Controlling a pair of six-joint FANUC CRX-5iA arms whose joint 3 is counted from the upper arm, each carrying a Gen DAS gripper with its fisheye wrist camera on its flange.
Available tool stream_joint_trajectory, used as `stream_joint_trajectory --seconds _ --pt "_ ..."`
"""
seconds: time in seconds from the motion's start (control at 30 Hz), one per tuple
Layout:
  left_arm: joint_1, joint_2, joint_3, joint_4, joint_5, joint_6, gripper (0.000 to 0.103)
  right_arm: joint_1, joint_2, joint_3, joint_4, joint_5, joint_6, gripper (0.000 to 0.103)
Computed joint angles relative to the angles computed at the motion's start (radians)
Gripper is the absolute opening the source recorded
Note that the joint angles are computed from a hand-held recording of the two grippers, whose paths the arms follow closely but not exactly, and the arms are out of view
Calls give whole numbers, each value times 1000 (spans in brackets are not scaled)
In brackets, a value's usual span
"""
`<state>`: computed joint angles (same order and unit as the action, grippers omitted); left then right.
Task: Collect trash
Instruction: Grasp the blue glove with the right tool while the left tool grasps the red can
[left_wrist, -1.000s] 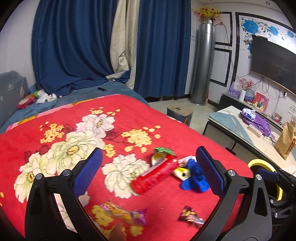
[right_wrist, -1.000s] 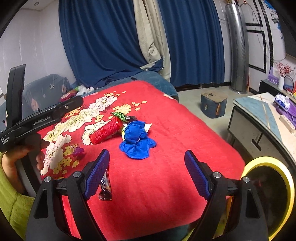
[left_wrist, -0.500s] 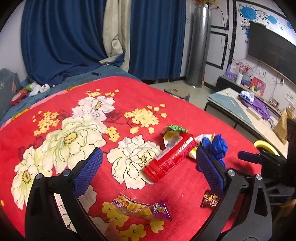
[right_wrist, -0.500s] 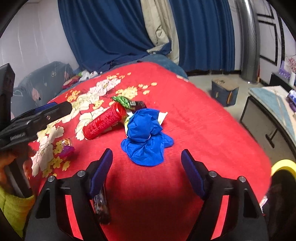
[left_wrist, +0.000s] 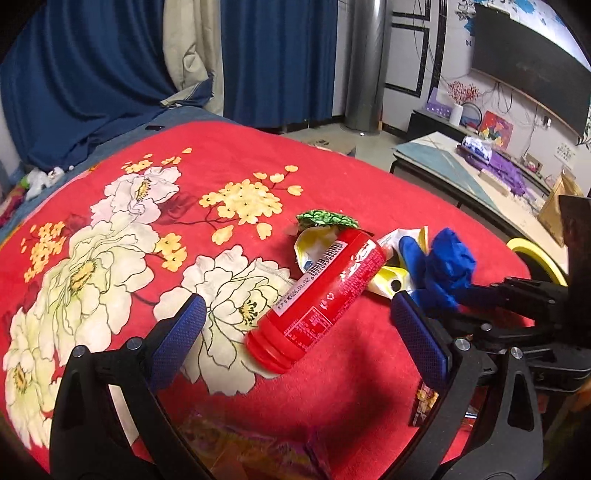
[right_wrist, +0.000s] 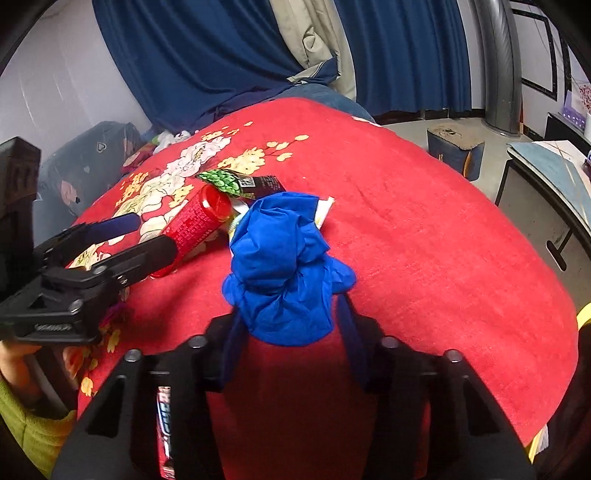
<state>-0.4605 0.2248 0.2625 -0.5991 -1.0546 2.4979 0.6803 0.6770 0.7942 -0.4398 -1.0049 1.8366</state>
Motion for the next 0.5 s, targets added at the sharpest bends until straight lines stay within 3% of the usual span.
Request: stream_joint_trajectory --seconds 0.07,0.27,0.5 --pt "3 6 5 4 -2 -5 85 -9 -2 -2 -14 -5 5 29" --pt "37 24 0 79 21 -56 61 -27 -27 -38 -48 1 7 15" --pt "31 29 3 82 16 -59 42 -35 -63 -89 -56 22 17 13"
